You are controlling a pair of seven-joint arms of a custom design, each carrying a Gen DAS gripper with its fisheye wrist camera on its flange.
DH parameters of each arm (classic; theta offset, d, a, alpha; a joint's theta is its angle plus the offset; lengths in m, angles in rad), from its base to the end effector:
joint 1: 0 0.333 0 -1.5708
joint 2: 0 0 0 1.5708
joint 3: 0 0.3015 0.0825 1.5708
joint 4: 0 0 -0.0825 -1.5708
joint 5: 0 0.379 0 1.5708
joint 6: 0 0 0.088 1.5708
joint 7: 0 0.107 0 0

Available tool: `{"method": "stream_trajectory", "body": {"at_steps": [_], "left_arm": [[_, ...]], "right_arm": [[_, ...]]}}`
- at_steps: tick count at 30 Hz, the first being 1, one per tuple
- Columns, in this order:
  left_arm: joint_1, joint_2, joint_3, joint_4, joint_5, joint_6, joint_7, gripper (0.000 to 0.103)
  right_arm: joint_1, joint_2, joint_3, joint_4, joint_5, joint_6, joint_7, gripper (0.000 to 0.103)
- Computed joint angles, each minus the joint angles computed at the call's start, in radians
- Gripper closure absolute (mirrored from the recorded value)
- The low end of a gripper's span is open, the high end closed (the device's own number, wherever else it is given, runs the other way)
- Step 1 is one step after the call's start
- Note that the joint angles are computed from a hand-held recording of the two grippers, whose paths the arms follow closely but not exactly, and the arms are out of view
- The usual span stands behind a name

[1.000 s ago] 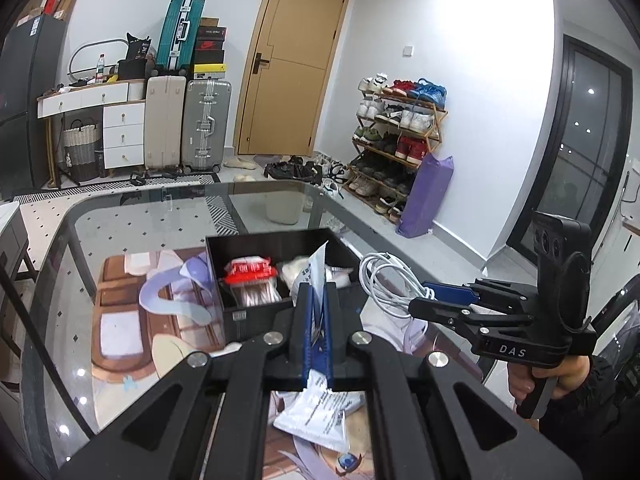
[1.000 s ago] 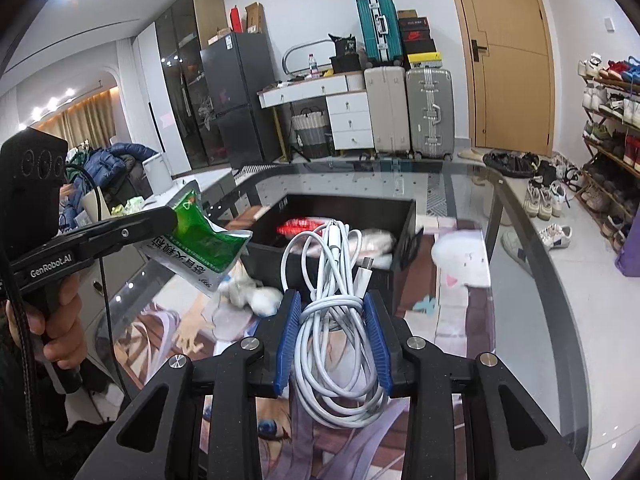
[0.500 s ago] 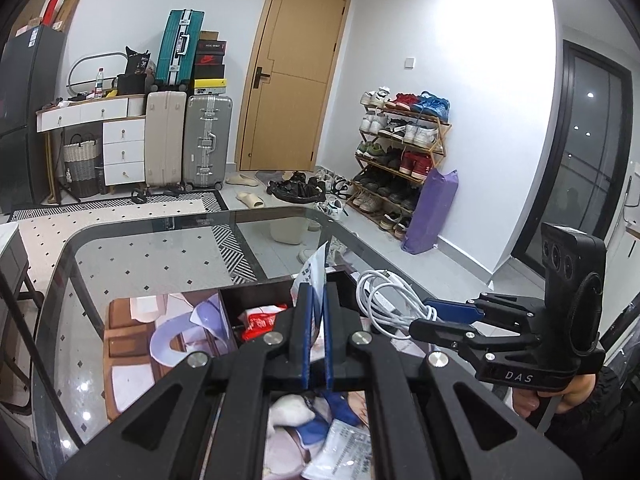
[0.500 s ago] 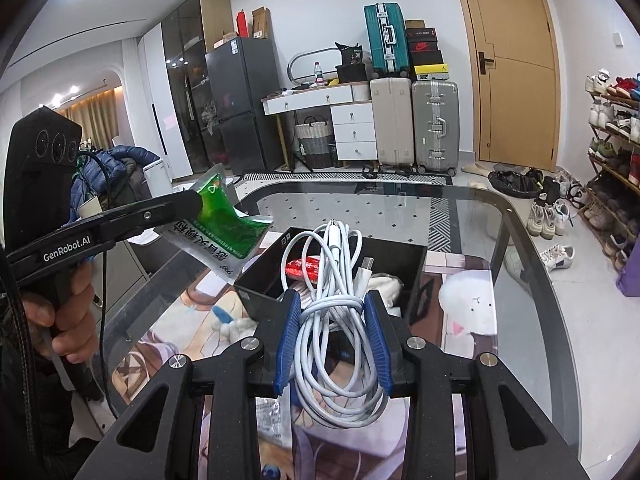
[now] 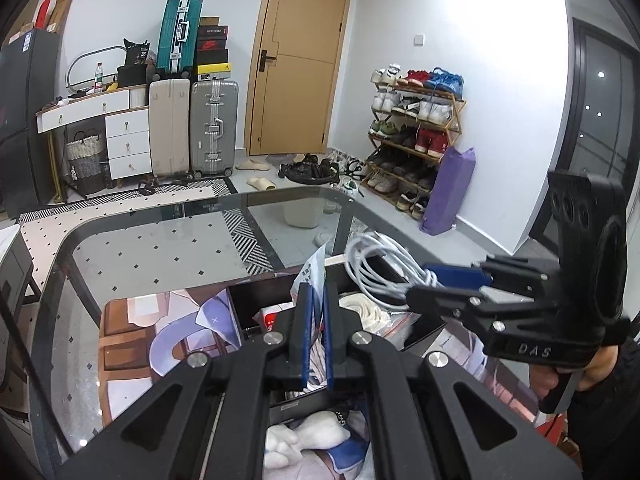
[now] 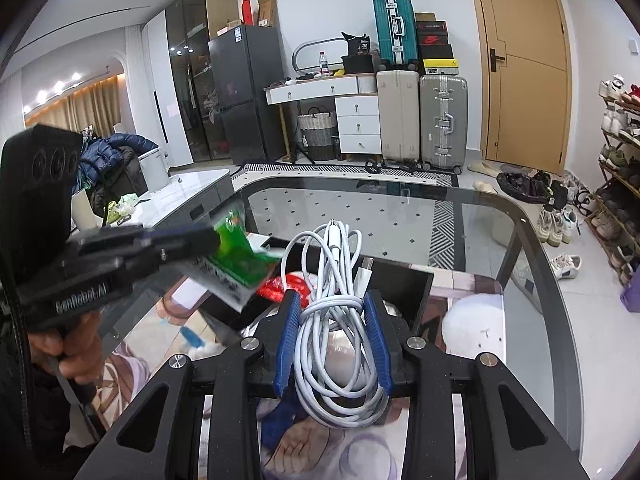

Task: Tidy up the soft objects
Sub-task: 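Carry the cable and packet into the black box and open both tools, then withdraw both tools from the box over the plush toy and packet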

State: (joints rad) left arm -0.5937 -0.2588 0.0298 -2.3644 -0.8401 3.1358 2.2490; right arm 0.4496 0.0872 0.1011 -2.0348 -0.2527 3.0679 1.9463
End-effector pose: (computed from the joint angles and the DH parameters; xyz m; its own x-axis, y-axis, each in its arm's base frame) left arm 0.4520 -0.2077 0.5182 -0.4610 -0.8750 0.1480 -0.5180 0.1298 -0.8455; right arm 0.5115 0.3355 0.5050 0.4446 -0.8903 -0.0982 -0.5595 -0.1905 -0.8067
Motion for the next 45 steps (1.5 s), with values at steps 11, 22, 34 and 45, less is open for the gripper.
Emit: {"method": "stream_trajectory", "body": {"at_steps": [11, 22, 34, 45], "left_arm": [[0.145, 0.088, -0.136, 0.009, 0.329, 0.007, -0.284, 0.100], [0.189, 0.122, -0.181, 0.028, 0.304, -0.058, -0.299, 0.077], [0.127, -0.024, -0.114, -0.115, 0.254, -0.014, -0.324, 0.019], [0.265, -0.191, -0.230, -0.304, 0.409, 0.050, -0.556, 0.000]], "right_arm": [[-0.023, 0.135, 0.027, 0.133, 0.094, -0.044, -0.179, 0.070], [-0.003, 0.177, -0.011, 0.154, 0.137, -0.088, -0.229, 0.070], [0.125, -0.013, -0.201, -0.074, -0.217, 0.088, 0.217, 0.003], [0.016, -0.127, -0.018, -0.257, -0.152, 0.052, 0.208, 0.001]]}}
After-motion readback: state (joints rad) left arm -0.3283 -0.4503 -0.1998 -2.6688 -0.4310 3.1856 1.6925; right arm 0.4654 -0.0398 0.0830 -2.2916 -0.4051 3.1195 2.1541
